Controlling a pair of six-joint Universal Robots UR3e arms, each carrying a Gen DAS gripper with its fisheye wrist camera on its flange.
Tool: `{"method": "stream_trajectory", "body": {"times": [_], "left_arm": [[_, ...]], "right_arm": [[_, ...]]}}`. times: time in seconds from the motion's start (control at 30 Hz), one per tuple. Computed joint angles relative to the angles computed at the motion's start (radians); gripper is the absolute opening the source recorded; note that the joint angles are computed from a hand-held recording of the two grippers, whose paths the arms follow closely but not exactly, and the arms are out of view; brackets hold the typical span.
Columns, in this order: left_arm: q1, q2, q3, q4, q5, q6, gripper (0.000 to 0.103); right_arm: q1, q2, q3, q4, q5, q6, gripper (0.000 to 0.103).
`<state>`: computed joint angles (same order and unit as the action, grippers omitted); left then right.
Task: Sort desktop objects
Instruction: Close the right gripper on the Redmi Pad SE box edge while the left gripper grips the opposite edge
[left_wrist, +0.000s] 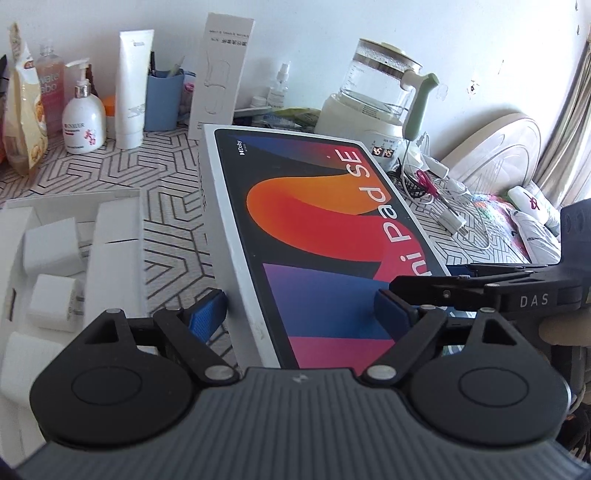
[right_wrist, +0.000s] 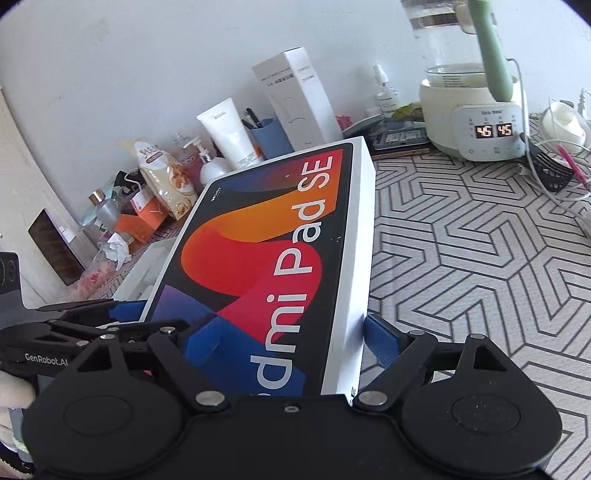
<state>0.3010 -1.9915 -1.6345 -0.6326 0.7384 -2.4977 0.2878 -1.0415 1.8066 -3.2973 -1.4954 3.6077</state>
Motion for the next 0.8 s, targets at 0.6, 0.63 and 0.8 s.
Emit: {"method": "stream_trajectory", "body": {"times": [0.6,0.63,0.8], "left_arm": [[0.306,0.044,-0.015,-0.081,-0.114,0.119,0.087],[0.313,0.038,-0.018,-0.065,-0.118,0.119,0.087],[0.335,0.003,0.023,-0.121,-0.111,0.137,0.087]], "right_arm": [[0.153,0.323,-0.678,0.327,0.065,-0.024,0.087],[0.156,0.332,-0.696,0.338,0.073,-0.017,0.087],[0.175,0.379,-0.793,0.399,0.066,-0.012,0.087]]}}
